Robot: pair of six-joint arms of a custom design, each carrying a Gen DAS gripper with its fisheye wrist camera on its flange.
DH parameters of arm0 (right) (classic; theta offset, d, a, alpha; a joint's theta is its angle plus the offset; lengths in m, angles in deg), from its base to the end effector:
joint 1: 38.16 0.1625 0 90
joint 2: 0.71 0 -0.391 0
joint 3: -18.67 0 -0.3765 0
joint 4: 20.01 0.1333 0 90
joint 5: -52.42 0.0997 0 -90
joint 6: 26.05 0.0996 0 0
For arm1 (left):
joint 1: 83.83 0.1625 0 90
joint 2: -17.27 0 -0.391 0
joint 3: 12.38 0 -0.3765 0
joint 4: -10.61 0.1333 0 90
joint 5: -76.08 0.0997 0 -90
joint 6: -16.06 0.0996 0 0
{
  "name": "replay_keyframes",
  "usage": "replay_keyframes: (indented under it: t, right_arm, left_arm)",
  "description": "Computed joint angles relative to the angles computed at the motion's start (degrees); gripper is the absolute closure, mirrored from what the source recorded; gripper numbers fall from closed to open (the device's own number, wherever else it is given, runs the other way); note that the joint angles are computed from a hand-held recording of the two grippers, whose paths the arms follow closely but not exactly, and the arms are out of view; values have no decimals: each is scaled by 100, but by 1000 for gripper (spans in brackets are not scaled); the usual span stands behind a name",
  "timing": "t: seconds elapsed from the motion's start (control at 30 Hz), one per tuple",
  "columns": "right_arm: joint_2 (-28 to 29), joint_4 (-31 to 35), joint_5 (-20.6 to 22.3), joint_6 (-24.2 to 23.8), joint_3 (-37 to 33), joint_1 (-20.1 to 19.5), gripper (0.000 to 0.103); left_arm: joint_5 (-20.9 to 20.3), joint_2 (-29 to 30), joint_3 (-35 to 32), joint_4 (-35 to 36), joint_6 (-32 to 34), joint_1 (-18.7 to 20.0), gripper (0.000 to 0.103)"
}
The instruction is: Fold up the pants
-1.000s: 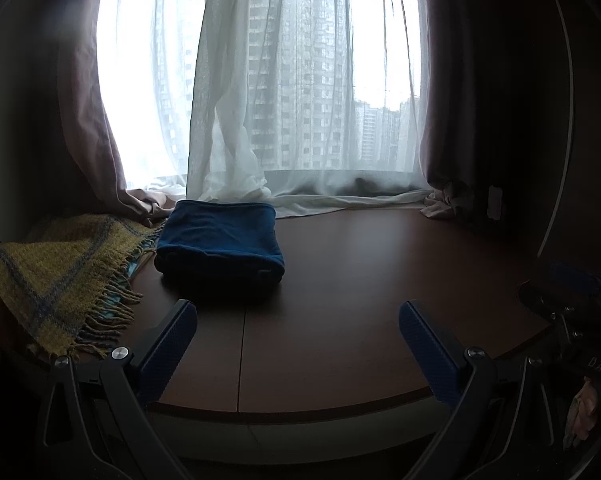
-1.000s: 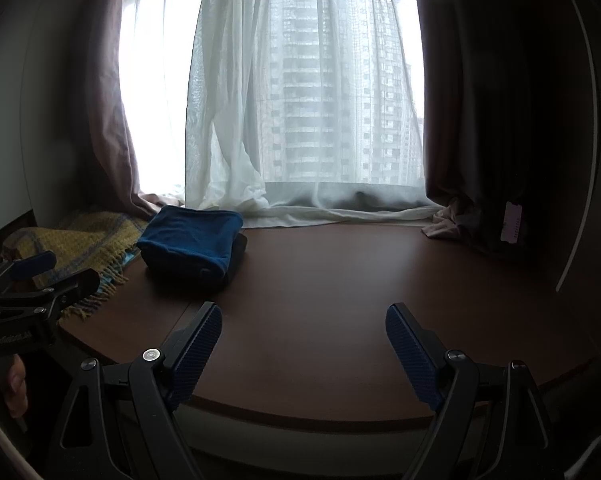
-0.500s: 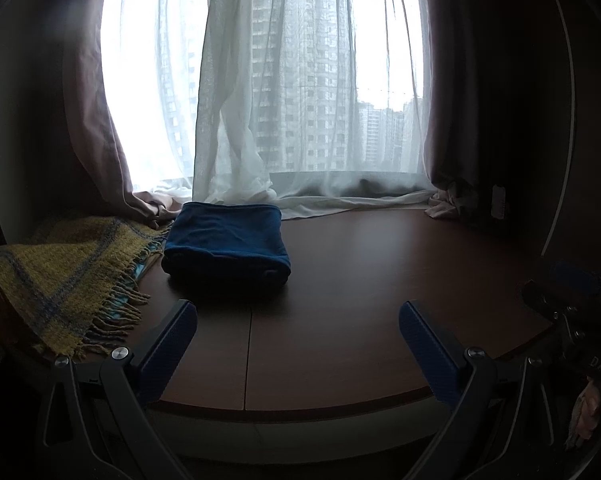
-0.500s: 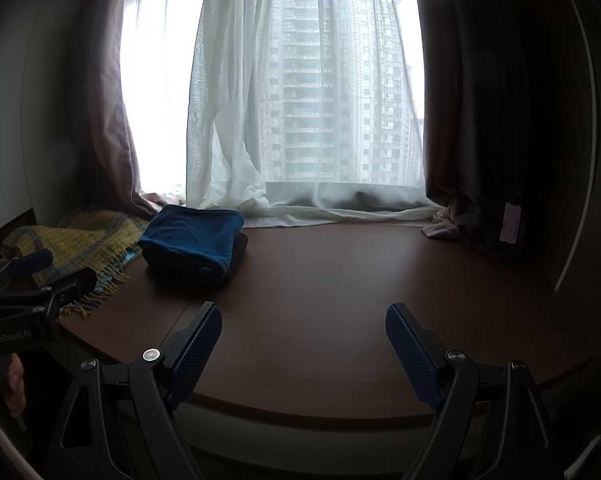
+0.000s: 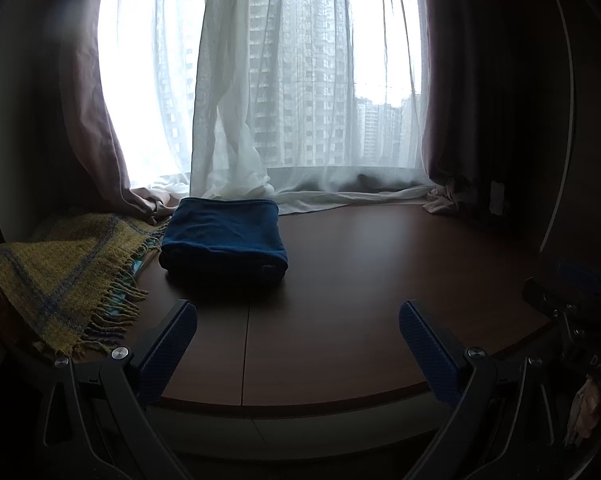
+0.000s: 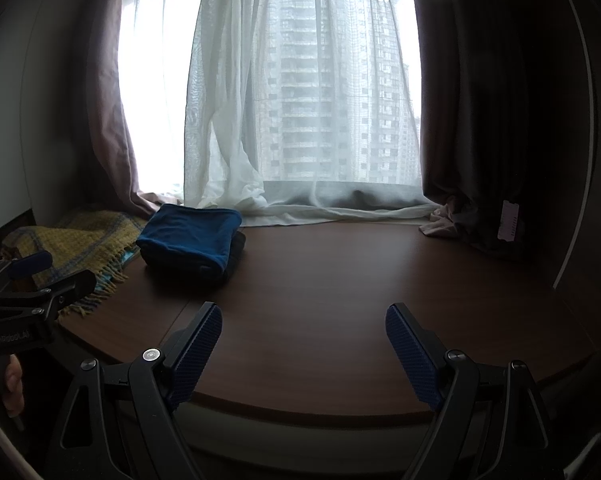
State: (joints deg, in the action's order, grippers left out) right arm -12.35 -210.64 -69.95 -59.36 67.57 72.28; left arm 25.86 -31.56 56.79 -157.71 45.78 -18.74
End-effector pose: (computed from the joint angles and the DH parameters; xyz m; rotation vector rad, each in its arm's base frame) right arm 0.3552 -0.7240 0.0649 0.6364 -2.1189 1.2649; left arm -0.1280 -0.7434 0.3699 0.6080 2.1234 -1.1660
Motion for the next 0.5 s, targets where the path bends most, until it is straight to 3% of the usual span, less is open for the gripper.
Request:
replay_keyframes:
  t: [0.5]
  right_arm:
    - [19,-8,-23,-24,-18,1,18]
  left_arm:
    - [44,13,26,-49,27,-11,0]
